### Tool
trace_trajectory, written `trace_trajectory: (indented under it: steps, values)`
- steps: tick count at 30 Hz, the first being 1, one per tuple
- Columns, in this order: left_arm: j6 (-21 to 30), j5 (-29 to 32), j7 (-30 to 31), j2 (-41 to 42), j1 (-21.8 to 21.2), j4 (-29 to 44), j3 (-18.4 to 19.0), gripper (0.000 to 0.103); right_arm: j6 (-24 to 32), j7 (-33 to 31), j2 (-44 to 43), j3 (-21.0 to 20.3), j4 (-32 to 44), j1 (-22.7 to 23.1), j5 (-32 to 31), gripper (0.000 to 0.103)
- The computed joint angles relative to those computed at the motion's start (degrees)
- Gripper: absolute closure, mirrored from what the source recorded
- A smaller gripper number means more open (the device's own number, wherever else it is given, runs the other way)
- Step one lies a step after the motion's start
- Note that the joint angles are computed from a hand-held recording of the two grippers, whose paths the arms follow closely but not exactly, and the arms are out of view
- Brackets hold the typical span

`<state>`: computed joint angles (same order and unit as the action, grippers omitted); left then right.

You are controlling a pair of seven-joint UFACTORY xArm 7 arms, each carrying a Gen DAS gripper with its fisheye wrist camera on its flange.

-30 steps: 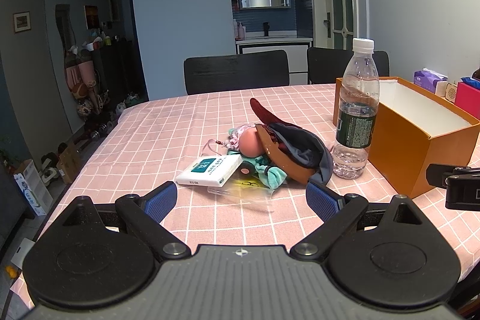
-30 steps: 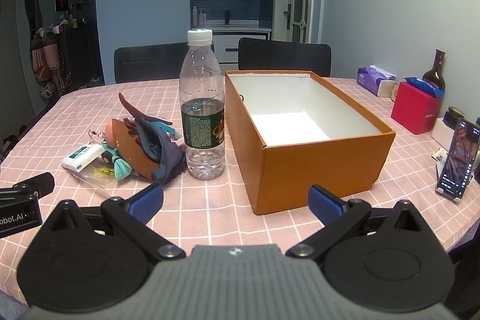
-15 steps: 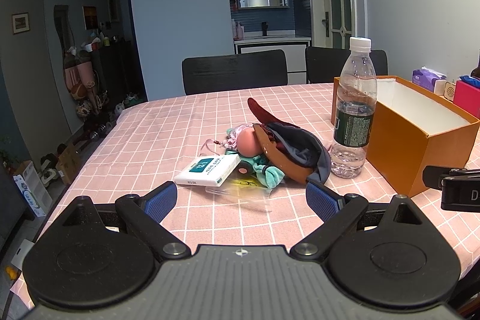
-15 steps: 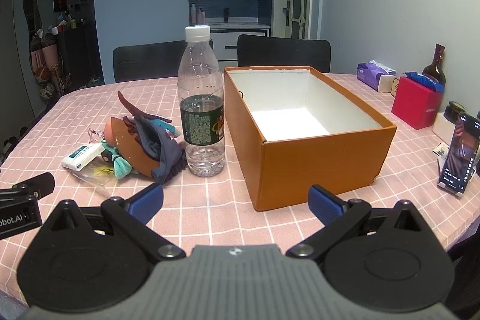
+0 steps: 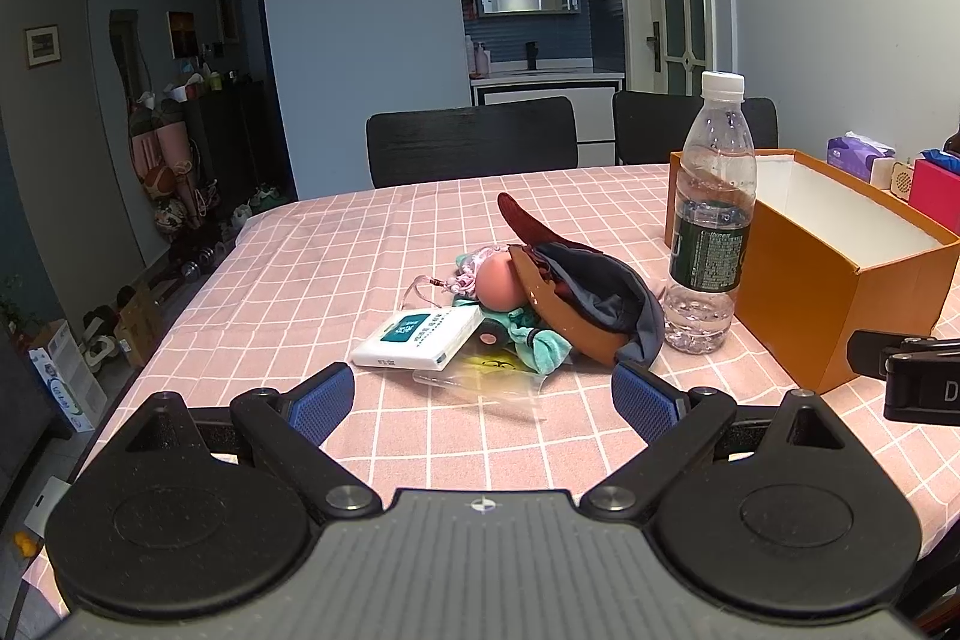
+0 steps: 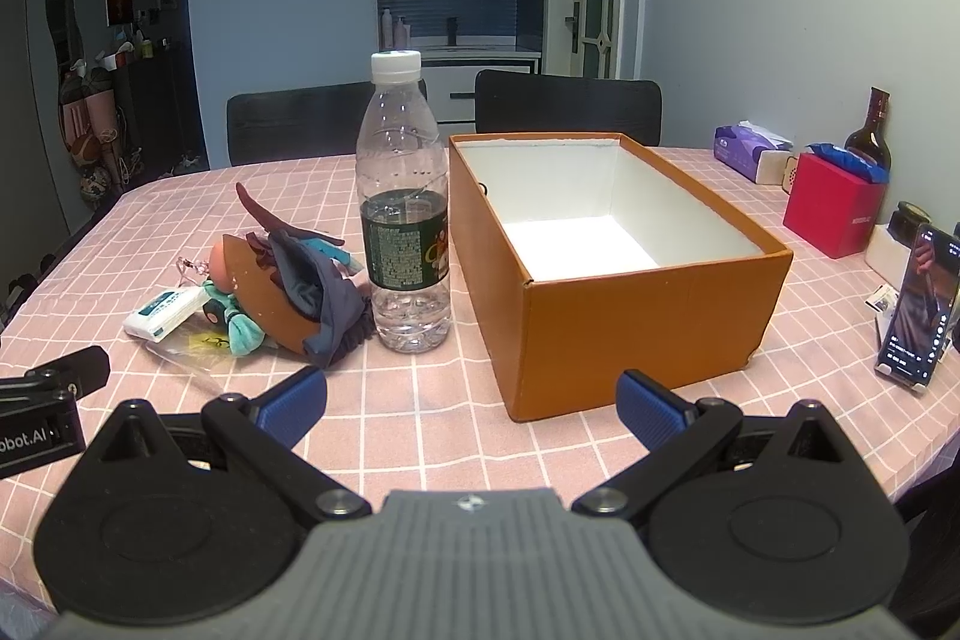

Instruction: Organize soft objects

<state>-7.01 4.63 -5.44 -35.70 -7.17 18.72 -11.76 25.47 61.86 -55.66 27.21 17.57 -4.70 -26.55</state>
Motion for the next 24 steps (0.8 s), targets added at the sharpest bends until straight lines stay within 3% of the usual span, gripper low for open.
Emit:
trace_trajectory:
  steps: [24]
  values:
    - [0.0, 0.1, -0.1, -0.1, 0.0, -0.1, 0.1, 0.000, 0.1, 0.4, -0.1, 0.2, 0.0, 0.3, -0.2, 0.002]
